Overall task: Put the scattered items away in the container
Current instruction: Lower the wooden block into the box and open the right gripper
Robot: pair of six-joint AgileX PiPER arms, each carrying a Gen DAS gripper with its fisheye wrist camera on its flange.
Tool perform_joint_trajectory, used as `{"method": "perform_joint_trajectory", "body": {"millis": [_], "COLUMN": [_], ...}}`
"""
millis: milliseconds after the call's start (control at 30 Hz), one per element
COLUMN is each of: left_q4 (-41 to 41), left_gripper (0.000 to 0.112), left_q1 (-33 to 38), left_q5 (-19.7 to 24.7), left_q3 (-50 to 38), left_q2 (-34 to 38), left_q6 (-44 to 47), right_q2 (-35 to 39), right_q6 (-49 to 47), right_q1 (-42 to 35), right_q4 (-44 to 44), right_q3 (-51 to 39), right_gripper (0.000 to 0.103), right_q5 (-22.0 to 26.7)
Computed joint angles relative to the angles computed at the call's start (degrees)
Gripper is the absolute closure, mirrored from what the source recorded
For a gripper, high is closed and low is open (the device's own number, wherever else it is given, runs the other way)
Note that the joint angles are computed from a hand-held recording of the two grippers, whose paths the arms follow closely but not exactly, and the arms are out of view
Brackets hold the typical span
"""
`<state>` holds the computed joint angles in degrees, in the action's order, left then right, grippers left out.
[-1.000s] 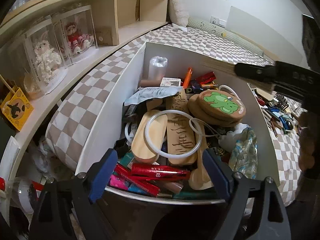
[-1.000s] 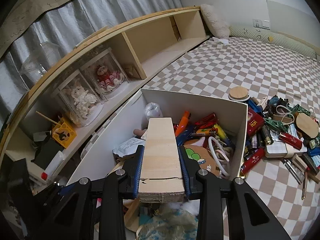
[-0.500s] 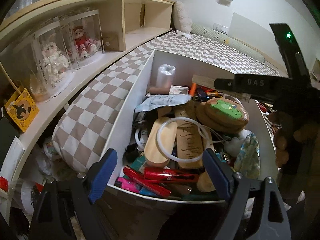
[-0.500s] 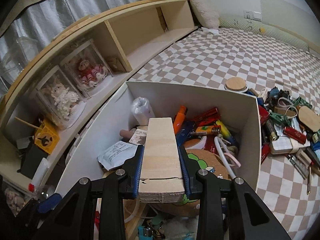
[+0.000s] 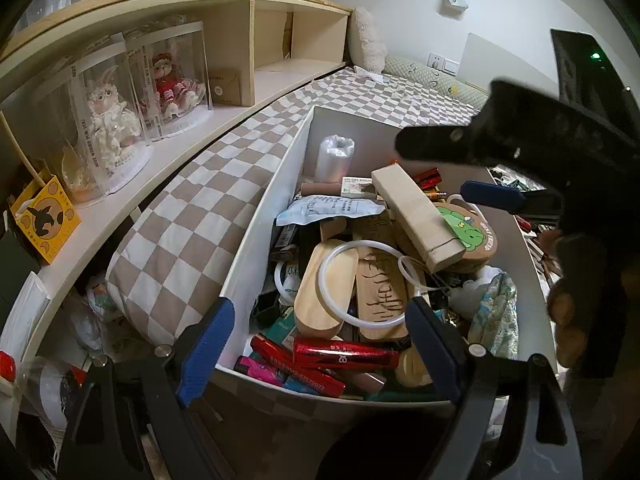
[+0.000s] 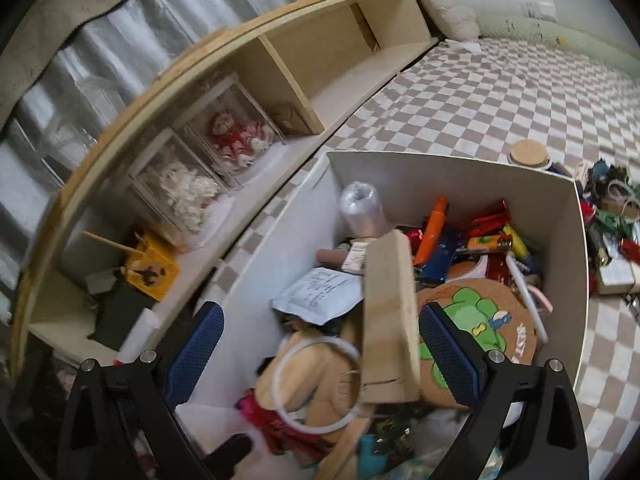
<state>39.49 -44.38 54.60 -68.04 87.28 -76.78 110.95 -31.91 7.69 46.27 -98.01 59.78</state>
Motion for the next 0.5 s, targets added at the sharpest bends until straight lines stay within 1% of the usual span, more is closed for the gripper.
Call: {"method": "perform_joint_trajectory", "body": {"millis": [100, 233, 400, 500], "left_q4": [-0.11, 0.05, 0.42, 0.53], "left_gripper": [0.025, 0.025, 0.025, 0.025], "left_q1": [0.0, -0.3, -1.6, -2.28], "left_q5": [-0.01, 0.18, 0.85, 1.36], "left_q3": [-0.08, -0.15, -0.47, -0.61], "left_q2": [0.01, -0.08, 0.09, 0.1], "left_q6": [0.13, 0.02, -0.99, -1.34], "right_q2": [-0.04, 0.79, 3.15, 4.8], "right_q6": [2.52, 4.19, 4.27, 3.35], "right_q1": [-1.04, -1.97, -2.26, -2.77], "right_q4": [0.02, -0.12, 2.96, 7.8], "right_q3": [0.12, 0.33, 0.27, 0.48], "right_gripper": [0.005, 0.005, 0.005, 0.005], "right_q5": [0.05, 1.48, 6.16, 9.79]}}
